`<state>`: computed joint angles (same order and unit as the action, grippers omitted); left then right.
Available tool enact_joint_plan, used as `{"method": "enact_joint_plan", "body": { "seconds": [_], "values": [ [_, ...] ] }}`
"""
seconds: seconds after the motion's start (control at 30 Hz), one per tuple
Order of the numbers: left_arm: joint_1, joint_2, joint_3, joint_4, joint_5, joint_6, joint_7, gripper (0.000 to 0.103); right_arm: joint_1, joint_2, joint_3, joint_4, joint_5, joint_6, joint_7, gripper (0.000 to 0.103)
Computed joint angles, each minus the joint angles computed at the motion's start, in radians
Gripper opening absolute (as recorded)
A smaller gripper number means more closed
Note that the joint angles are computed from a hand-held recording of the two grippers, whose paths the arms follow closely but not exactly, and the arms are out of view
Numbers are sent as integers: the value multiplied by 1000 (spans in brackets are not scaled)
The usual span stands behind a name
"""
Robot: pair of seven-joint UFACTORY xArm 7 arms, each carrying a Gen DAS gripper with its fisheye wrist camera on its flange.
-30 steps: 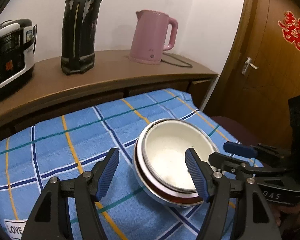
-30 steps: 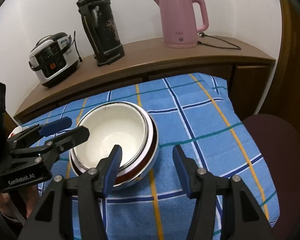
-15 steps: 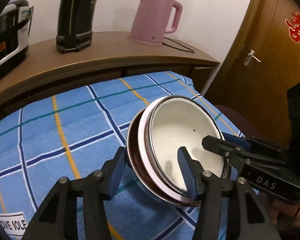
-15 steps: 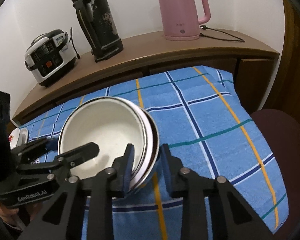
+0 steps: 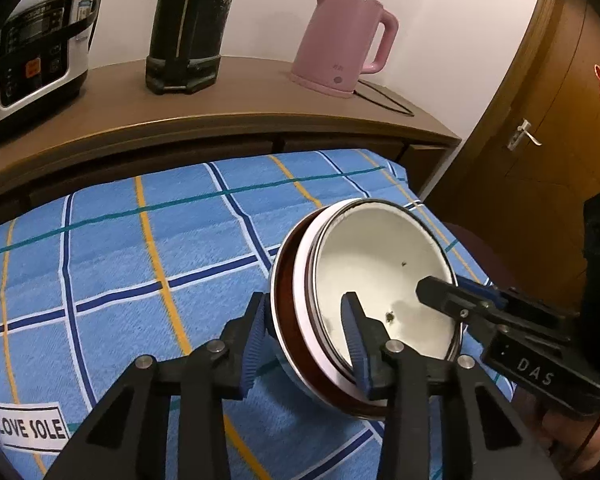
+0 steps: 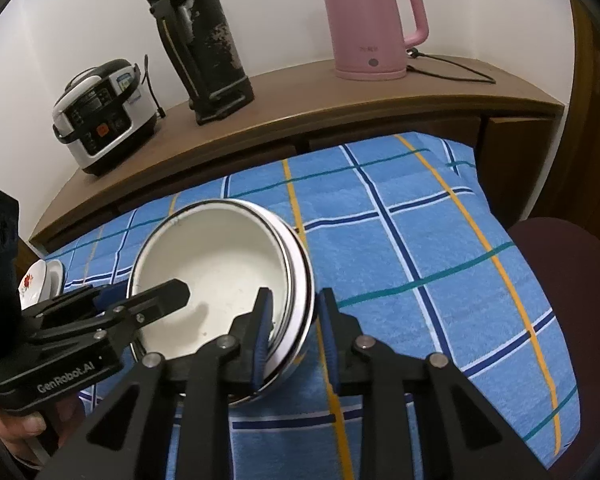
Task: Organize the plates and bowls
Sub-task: 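Lift the bowl stack with the left gripper toward the red-flower plates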
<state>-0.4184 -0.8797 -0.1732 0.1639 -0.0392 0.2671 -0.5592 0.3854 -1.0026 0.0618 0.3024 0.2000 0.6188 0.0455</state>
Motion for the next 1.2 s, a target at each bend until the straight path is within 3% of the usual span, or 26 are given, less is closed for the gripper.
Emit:
{"method": "enact_joint_plan", "body": {
  "seconds": [0.37,0.77,1.2],
  "values": [
    [-5,-24,41,13,-40,87,4,32,5,62,11,62,-9,14,-11,22],
    [14,-178,44,-32,-52,149,0,31,36,98,17,101,13,31,-14,20],
    [96,-556,13,-75,-12,469,-55,31,142,159,85,167,57,8,3,20]
  ]
}}
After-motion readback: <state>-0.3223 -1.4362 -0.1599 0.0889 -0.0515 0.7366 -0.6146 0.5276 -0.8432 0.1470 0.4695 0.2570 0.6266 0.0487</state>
